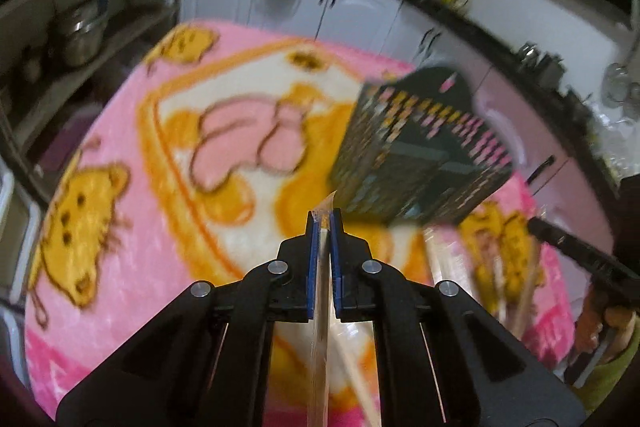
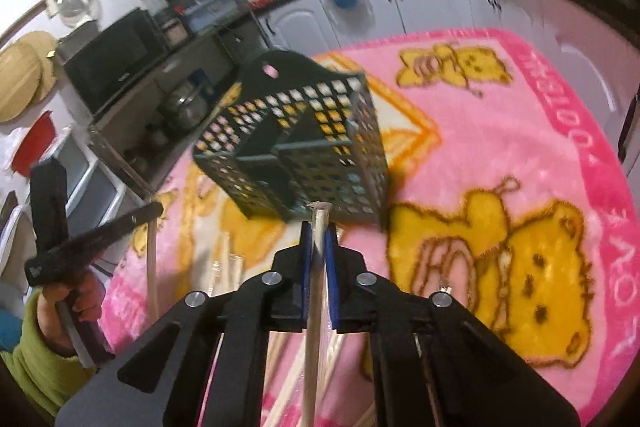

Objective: Organize utensils
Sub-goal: 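Lift the chopstick with the left tool and carry it over the green caddy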

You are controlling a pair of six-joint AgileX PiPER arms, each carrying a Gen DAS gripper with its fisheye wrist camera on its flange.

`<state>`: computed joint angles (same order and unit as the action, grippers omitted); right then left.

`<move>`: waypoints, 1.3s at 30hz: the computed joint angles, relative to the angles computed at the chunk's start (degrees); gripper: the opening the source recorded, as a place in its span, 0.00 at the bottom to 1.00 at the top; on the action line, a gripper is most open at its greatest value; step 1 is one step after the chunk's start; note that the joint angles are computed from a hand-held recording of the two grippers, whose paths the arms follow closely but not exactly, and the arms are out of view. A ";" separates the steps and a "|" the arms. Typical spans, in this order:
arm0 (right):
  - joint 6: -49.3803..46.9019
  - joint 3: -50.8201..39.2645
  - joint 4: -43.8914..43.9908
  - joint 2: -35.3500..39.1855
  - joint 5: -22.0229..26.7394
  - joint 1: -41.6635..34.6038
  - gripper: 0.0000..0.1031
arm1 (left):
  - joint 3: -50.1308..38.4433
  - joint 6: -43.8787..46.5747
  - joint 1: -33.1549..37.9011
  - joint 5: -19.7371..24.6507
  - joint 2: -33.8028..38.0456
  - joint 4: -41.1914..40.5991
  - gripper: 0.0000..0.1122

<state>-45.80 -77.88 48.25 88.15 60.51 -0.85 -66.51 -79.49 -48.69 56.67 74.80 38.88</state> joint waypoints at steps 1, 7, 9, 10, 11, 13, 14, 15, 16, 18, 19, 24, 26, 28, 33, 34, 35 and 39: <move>-1.41 0.66 1.14 -1.27 0.01 -0.44 0.05 | -1.50 -0.73 -1.43 0.99 -0.05 1.77 0.03; -6.39 2.99 5.12 -6.09 -0.84 -2.05 0.05 | -8.02 -1.73 -5.45 3.55 1.13 8.09 0.03; -7.56 3.39 6.25 -6.94 -0.91 -2.64 0.05 | -10.00 -1.90 -6.51 4.14 1.79 10.03 0.03; -8.08 3.52 6.83 -7.58 -0.94 -2.97 0.05 | -11.44 -1.65 -6.95 4.49 2.40 10.84 0.03; -8.79 3.63 7.74 -8.15 -0.86 -3.41 0.05 | -12.25 -1.46 -7.12 4.50 2.69 11.21 0.03; -9.80 3.75 9.24 -9.15 -1.14 -4.02 0.05 | -14.34 -0.72 -7.49 4.53 3.49 11.87 0.03; -10.31 3.63 9.81 -9.45 -1.25 -4.31 0.05 | -15.95 0.08 -7.68 4.67 4.18 12.19 0.03; -10.82 3.31 10.62 -9.77 -1.29 -4.67 0.05 | -17.02 0.58 -7.87 4.82 4.66 12.53 0.03; -11.20 3.04 11.36 -9.98 -1.28 -5.02 0.05 | -18.77 1.50 -8.11 5.12 5.55 12.99 0.03; -11.57 2.30 12.30 -10.13 -1.24 -5.44 0.05 | -21.35 2.89 -8.48 5.52 6.82 13.43 0.03; -11.64 1.65 12.85 -10.20 -1.31 -5.63 0.05 | -22.83 4.00 -8.19 5.28 7.57 13.29 0.03; -11.26 -1.99 14.11 -9.80 -2.40 -5.39 0.05 | -29.88 8.13 -8.06 6.37 10.92 13.97 0.03; -10.86 -3.78 14.48 -9.34 -2.82 -5.07 0.05 | -33.04 9.84 -7.94 6.81 12.28 14.38 0.03; -10.38 -5.93 14.71 -8.63 -3.38 -4.63 0.05 | -36.20 11.48 -7.65 7.31 13.69 14.94 0.03; -8.33 -10.76 14.19 -6.80 -5.07 -3.10 0.05 | -43.37 15.09 -6.15 7.92 16.94 15.04 0.03; -7.71 -12.15 13.92 -6.12 -5.42 -2.71 0.05 | -44.26 15.68 -5.76 7.96 17.33 15.11 0.03; -7.10 -13.25 13.62 -5.61 -5.81 -2.41 0.05 | -45.85 16.62 -5.21 8.03 18.08 15.14 0.03; -5.05 -17.31 12.68 -3.43 -7.44 -1.10 0.05 | -50.69 18.69 -4.33 8.74 20.88 17.06 0.03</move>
